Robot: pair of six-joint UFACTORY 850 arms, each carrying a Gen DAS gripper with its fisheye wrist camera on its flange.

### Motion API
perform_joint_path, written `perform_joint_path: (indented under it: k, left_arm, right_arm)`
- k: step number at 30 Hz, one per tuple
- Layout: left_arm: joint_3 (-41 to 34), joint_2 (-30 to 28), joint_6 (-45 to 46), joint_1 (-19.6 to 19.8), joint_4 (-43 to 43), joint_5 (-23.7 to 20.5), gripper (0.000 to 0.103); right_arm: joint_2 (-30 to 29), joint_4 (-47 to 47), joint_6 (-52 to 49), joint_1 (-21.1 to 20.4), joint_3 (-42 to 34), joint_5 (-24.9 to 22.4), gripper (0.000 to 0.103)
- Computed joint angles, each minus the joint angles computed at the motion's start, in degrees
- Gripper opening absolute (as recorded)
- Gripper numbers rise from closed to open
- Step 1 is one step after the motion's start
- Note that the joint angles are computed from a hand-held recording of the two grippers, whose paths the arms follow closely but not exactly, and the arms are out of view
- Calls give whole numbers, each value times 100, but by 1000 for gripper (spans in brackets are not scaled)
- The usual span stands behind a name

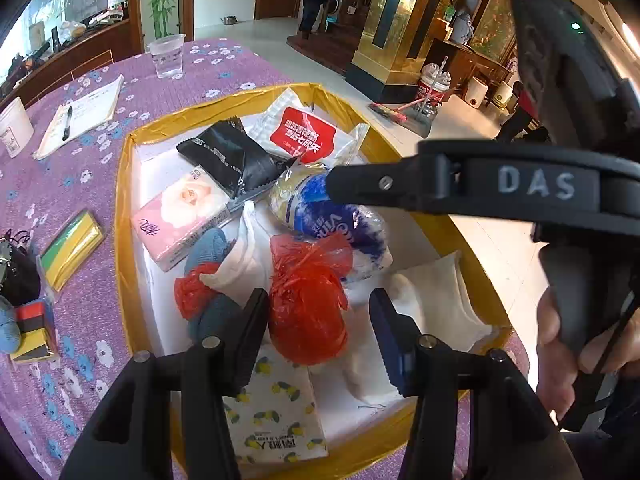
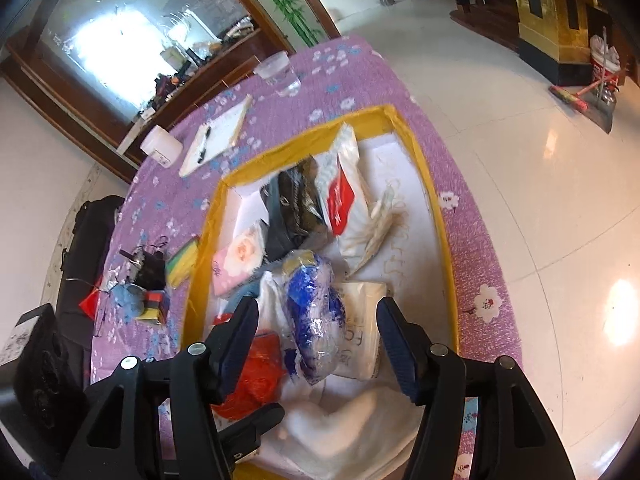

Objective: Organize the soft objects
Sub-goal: 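Lower both bags into the tray and open both tools, then withdraw both tools from the tray back over the item pile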

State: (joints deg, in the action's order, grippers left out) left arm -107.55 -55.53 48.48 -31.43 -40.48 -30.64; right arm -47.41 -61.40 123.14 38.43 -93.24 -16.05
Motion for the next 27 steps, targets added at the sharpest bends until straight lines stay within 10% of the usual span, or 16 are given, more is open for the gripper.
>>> perform_joint_path:
  k: [27]
  left_arm:
    - [1135, 819, 1203, 8, -571, 1140, 62]
  right_arm:
    - [191, -556, 904, 399, 59, -420, 66]
